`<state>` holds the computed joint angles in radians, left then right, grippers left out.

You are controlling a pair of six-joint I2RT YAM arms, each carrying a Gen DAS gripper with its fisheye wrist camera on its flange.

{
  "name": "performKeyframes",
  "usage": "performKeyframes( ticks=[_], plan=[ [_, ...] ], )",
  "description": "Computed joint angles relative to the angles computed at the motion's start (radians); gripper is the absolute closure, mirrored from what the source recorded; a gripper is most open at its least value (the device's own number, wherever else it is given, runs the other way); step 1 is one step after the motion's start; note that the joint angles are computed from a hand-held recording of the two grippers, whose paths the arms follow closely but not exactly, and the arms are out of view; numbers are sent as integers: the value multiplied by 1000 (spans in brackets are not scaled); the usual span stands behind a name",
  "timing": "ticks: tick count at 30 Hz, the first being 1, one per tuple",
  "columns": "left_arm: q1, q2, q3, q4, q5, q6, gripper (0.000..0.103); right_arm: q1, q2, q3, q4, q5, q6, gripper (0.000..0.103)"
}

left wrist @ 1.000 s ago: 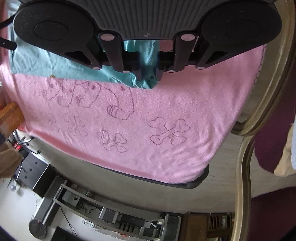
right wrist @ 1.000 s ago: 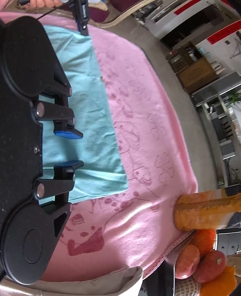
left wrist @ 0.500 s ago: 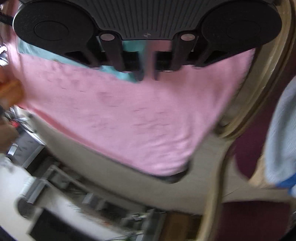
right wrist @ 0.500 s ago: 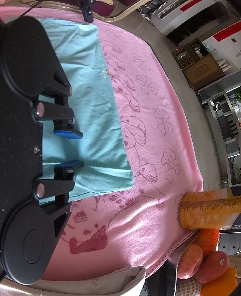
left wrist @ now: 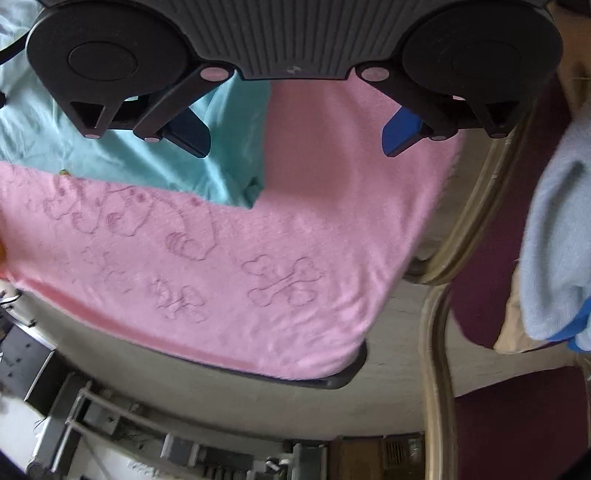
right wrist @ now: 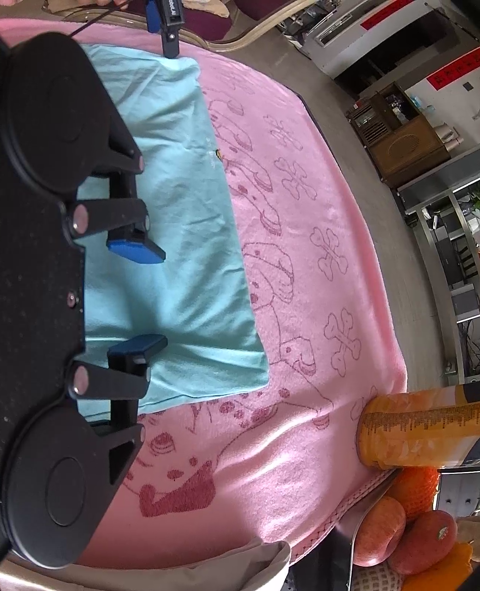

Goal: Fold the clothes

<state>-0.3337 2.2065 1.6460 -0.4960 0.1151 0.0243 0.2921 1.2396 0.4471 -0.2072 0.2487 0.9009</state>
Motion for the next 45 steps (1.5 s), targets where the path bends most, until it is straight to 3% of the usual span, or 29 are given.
performKeyframes(
  ticks=[4,7,19,23,28,32,35,37,40,45],
  plan=[
    [-4,64,72,-55,-28,-16,2,1,0,0,2,-4,1,57],
    [3,84,85,-60,-11,47,1,5,2,3,2,-5,6,55],
    [10,99,115,-98,-5,91,1,11,8,6,8,-8,3,50],
    [20,45,55,-63,30,29,16,12,9,7,6,-10,-3,49],
    [25,-42,-28,-3,109,33,19,9,8,7,7,-14,-4,48],
    [20,-76,-69,46,126,41,46,9,8,6,8,-16,-3,47],
    [7,-58,-51,51,52,41,59,8,8,6,10,-18,-5,46],
    [14,-42,-31,48,59,20,62,8,8,4,13,-19,-5,45],
    [22,-13,1,43,100,11,76,11,9,5,13,-17,-6,44],
    [16,15,18,44,131,16,84,14,10,4,17,-16,-3,42]
  ],
)
